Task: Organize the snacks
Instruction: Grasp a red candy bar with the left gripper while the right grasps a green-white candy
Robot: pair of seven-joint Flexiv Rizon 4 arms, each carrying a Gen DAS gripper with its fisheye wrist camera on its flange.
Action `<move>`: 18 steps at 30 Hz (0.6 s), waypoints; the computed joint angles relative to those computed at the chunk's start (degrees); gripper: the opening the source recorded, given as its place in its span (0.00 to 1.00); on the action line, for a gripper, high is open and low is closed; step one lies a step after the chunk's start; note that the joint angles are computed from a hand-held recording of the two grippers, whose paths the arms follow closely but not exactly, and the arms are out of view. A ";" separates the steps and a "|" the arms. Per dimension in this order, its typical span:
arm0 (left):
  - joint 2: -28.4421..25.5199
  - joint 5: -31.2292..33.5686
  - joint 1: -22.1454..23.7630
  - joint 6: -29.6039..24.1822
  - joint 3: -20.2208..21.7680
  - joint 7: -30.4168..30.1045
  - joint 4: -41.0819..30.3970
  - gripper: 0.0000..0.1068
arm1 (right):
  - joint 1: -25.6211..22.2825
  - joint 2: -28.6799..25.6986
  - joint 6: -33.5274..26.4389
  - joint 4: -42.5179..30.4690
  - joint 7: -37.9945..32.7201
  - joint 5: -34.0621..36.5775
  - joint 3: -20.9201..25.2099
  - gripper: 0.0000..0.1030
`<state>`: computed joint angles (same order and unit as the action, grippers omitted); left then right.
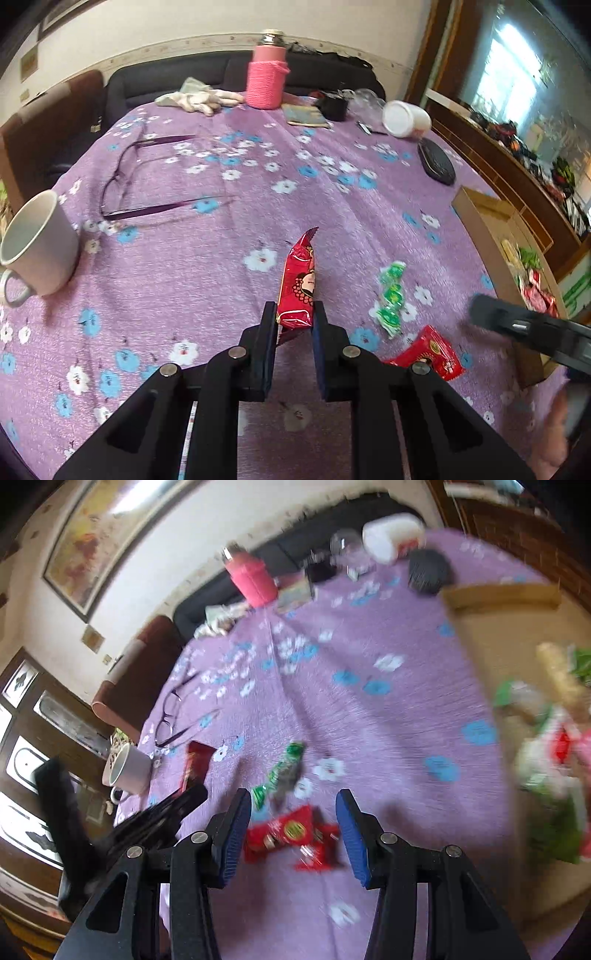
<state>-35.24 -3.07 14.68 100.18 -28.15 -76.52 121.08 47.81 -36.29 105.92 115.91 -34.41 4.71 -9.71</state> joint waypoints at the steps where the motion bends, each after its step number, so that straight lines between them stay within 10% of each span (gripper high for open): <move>1: 0.03 -0.33 0.05 -0.04 0.15 -0.36 -0.06 0.16 | -1.31 -0.69 -1.15 -1.50 0.42 -0.57 1.19 0.50; 7: -0.32 -0.93 3.10 -1.06 -2.71 -0.90 0.24 0.16 | -1.66 -3.60 -11.02 -8.51 1.47 -2.34 0.79 0.50; 11: -0.10 -0.39 2.61 -0.26 -2.39 -0.71 0.47 0.16 | 2.39 -3.97 -16.36 -8.63 5.42 -12.55 -5.34 0.23; 18: -0.78 0.23 3.85 -0.84 -4.13 -0.25 0.51 0.16 | 3.74 -3.50 -3.72 -2.28 5.28 -14.59 -8.99 0.23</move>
<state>-36.02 -2.83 18.53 99.34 -32.29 -76.77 121.59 51.55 -39.79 102.20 113.63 -29.12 -9.88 -18.70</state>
